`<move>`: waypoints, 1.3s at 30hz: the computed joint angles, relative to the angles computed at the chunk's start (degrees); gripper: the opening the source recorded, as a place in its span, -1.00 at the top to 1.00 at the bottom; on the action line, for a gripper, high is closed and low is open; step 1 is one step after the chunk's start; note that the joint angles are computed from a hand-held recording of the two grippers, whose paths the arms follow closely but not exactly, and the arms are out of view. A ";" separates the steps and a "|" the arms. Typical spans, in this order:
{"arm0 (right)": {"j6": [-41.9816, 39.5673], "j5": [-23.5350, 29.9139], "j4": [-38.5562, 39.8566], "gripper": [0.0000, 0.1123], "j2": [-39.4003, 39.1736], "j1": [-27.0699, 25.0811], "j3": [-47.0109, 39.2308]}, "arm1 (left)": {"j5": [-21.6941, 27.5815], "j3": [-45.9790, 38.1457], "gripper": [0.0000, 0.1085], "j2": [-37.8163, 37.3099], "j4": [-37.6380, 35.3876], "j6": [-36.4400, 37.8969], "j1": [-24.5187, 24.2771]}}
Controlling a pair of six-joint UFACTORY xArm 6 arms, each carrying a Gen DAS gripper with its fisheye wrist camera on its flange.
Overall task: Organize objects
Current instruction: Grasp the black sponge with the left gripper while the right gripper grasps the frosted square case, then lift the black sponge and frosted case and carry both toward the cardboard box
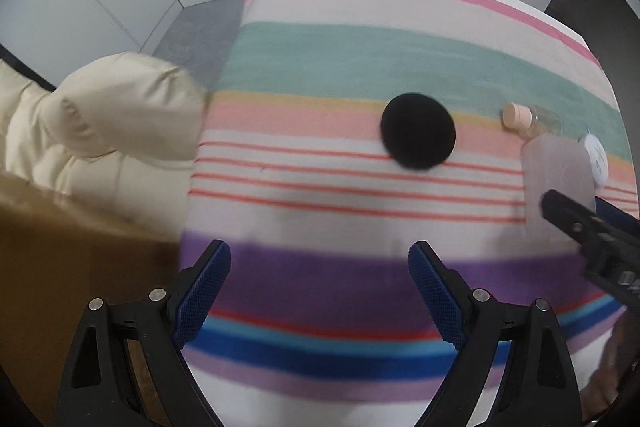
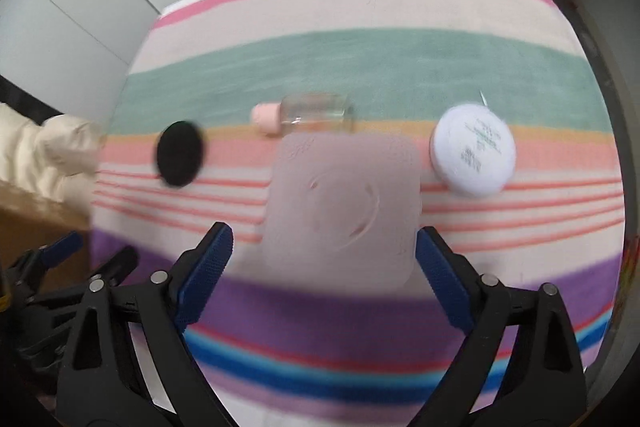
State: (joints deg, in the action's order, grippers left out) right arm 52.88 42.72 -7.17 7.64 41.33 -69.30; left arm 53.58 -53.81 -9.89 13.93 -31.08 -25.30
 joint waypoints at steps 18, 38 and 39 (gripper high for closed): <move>6.77 -2.63 -12.25 -0.51 -0.86 1.25 5.27 | -12.92 -9.39 0.14 14.28 -1.92 -0.11 0.81; 7.13 0.68 -13.34 -0.51 -6.62 1.06 5.11 | -11.50 -5.67 0.16 5.29 -2.39 2.84 0.59; 7.17 1.75 -13.34 -0.51 -6.74 1.32 3.96 | -10.96 -6.01 0.16 4.74 -2.19 2.68 0.37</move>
